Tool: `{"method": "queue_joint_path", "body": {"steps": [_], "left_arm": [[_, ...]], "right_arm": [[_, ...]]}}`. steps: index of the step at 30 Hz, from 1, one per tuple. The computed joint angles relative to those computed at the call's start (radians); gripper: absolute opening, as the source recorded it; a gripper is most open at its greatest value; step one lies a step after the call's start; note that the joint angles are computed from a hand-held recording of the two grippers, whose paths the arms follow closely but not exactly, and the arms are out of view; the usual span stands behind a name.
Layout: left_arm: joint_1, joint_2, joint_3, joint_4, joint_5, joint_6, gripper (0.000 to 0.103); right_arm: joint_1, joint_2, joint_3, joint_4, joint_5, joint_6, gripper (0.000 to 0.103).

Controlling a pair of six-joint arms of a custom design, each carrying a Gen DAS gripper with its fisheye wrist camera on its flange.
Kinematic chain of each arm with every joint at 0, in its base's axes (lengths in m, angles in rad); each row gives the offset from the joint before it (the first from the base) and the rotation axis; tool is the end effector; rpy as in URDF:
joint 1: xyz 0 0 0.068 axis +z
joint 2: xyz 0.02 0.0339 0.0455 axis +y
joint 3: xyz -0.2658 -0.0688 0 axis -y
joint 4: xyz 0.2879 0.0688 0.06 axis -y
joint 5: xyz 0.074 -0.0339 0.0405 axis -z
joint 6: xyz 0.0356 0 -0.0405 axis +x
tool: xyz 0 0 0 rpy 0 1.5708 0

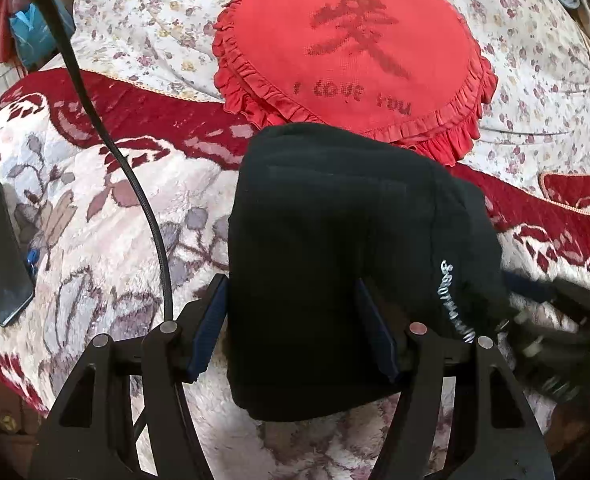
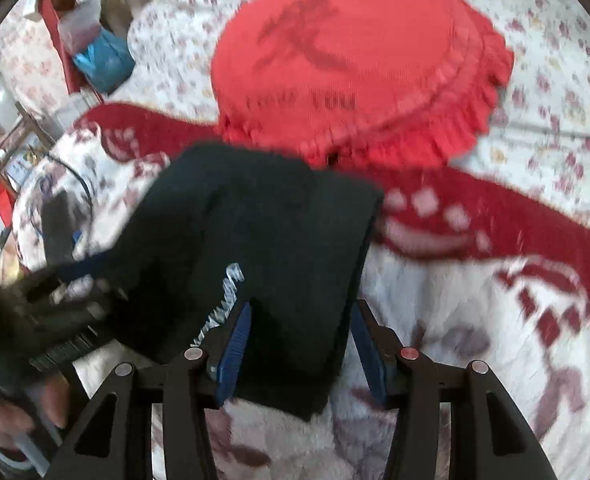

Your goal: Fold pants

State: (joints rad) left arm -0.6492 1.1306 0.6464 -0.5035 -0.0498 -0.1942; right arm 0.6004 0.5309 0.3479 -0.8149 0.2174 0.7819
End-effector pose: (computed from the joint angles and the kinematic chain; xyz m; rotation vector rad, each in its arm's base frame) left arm 0.2001 -0.1496 0.1816 0.5626 2.5158 -0.2581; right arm 0.1230 0.0749 0.1633 0.3131 2.5353 0.2647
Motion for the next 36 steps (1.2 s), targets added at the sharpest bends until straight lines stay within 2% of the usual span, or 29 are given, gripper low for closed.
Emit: {"method": "queue_joint_path", "body": {"steps": [4,9,12,16,20,27,36], "left_arm": [[-0.018,-0.047,-0.017,-0.011,-0.026,-0.003,0.064],[-0.040,-0.141,-0.019,-0.067,-0.076,0.005,0.064],[-0.050,-0.202,-0.024,-0.094,-0.090,0.003,0.064],[-0.072,-0.299,-0.027,-0.148,-0.135,0.000,0.064],[-0.075,-0.368,-0.022,-0.185,-0.151,0.002,0.064],[-0.075,-0.451,-0.012,-0.246,-0.155,-0.014,0.064],[-0.113,-0.503,-0.001,-0.293,-0.205,-0.031,0.064]], "right_arm": [[0.008,-0.074,-0.006,-0.033,0.003,0.035,0.050],[0.159,-0.099,0.077,-0.116,0.169,0.100,0.050],[0.288,-0.063,0.131,-0.154,0.298,0.180,0.052],[0.375,-0.013,0.186,-0.192,0.384,0.248,0.054],[0.433,-0.001,0.218,-0.222,0.429,0.300,0.060],[0.572,0.059,0.276,-0.295,0.518,0.417,0.063],[0.632,0.055,0.302,-0.360,0.548,0.493,0.064]]}}
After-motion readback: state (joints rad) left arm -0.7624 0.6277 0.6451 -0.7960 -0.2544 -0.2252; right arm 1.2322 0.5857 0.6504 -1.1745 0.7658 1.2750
